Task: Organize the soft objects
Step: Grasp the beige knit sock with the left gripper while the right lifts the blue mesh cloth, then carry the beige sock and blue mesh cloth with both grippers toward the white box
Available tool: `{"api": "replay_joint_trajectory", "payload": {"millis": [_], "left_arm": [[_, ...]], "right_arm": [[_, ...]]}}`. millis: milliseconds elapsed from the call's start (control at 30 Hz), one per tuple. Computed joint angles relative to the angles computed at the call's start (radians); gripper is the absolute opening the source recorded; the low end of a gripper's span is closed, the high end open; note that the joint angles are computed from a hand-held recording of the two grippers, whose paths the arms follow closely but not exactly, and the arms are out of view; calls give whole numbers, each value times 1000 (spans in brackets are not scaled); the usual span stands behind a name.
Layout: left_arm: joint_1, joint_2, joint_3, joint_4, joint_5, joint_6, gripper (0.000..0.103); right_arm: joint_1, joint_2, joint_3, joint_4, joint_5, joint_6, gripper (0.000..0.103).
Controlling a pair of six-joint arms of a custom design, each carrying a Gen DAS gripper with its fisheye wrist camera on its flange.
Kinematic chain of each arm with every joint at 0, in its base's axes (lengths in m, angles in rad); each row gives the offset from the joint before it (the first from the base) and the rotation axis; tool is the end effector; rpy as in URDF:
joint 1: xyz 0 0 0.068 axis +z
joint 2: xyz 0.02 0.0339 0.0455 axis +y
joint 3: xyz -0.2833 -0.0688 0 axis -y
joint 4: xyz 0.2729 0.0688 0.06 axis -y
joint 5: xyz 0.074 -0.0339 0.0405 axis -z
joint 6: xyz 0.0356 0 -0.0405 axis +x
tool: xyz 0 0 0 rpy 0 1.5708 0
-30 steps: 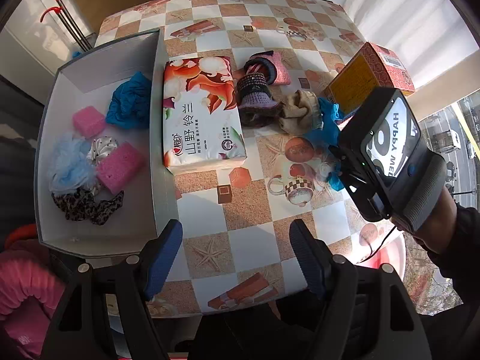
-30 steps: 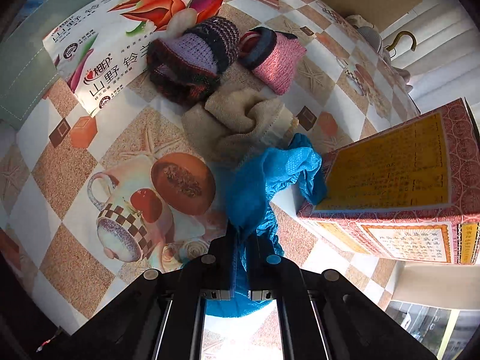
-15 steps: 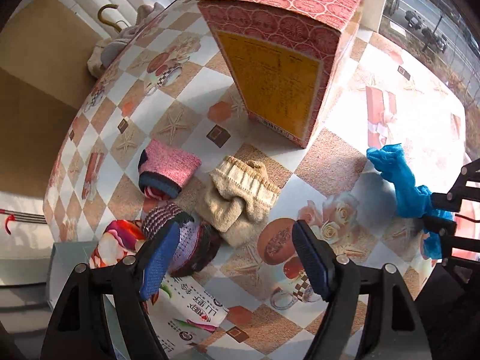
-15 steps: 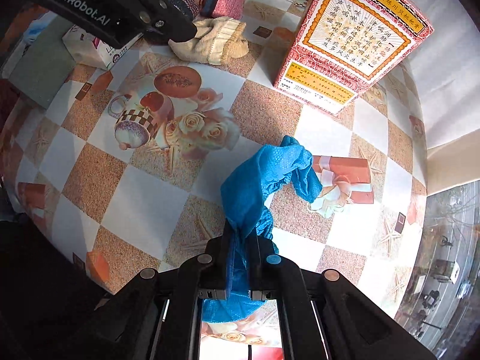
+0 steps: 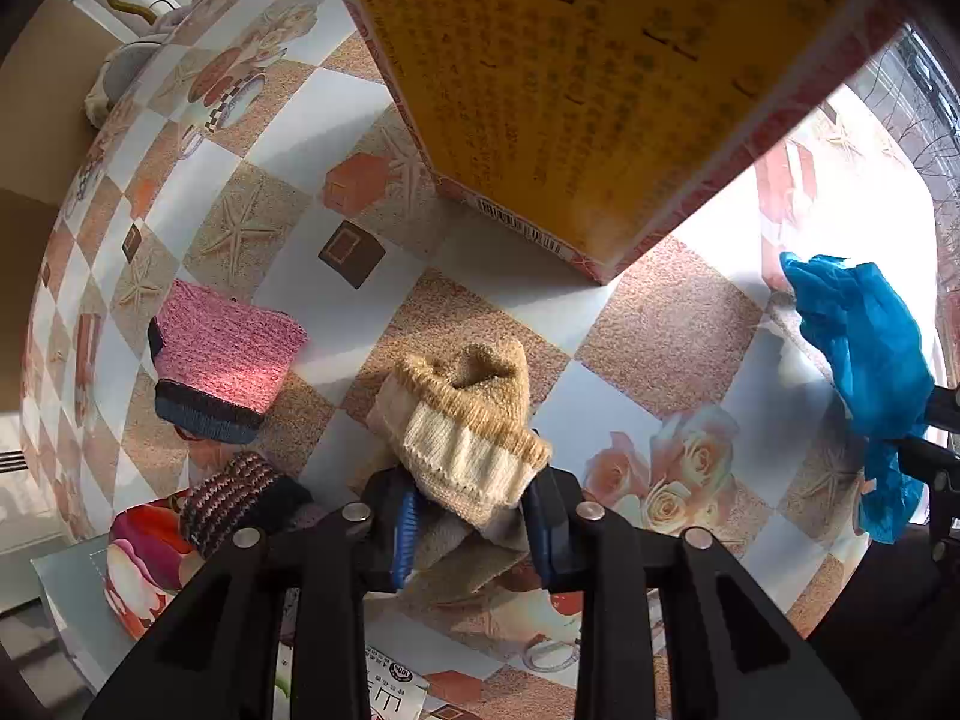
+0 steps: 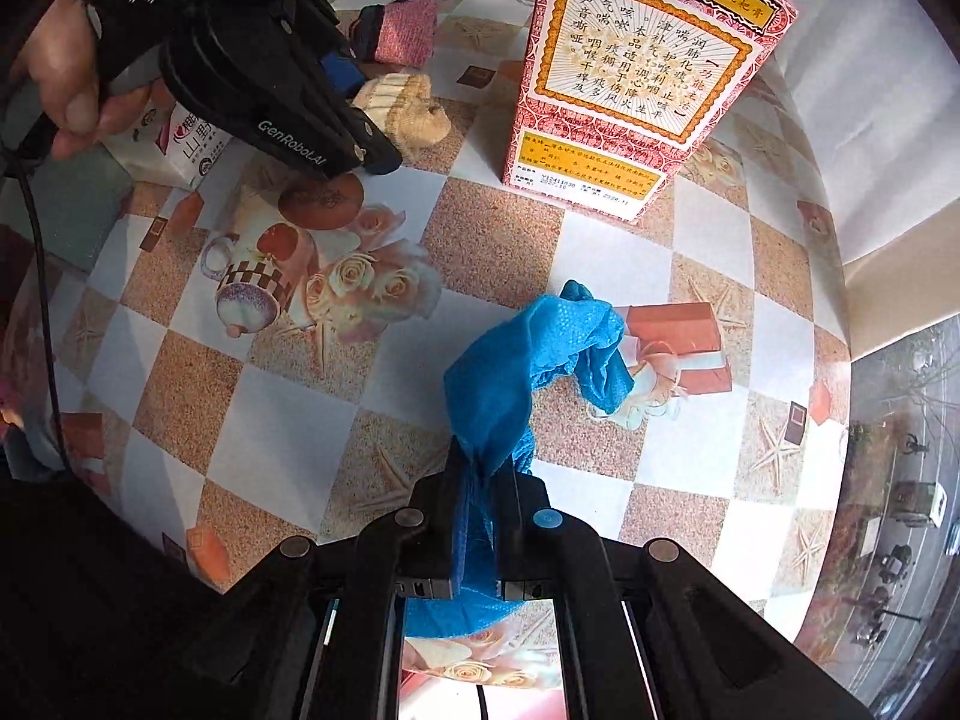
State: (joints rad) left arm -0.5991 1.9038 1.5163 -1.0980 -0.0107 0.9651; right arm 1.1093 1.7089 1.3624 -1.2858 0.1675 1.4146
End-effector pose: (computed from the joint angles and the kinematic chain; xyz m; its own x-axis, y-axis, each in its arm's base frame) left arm 0.3283 -0.2237 0.2245 -0.0055 0.9992 -0.0397 0.9971 0.0085 0.0761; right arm 0.1520 0.2923 0.2490 -0.9458 0.2856 -0.1548 0.3010 0.9497 -0.0866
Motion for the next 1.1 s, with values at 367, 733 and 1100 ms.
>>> {"api": "replay_joint_trajectory", "payload": {"millis": [367,733,1100], "left_arm": [[137,-227,-247,-129,105,-93,19],[152,-198,-283,-91,109,-206,35],[221,-216,-164,-211,97,-188,16]], "right_arm": [[-31,-182,-164,93,9,121,74],[-114,-49,-146,202,-104,-123,74],[-103,-107,-133,240,-95,-39,15]]}}
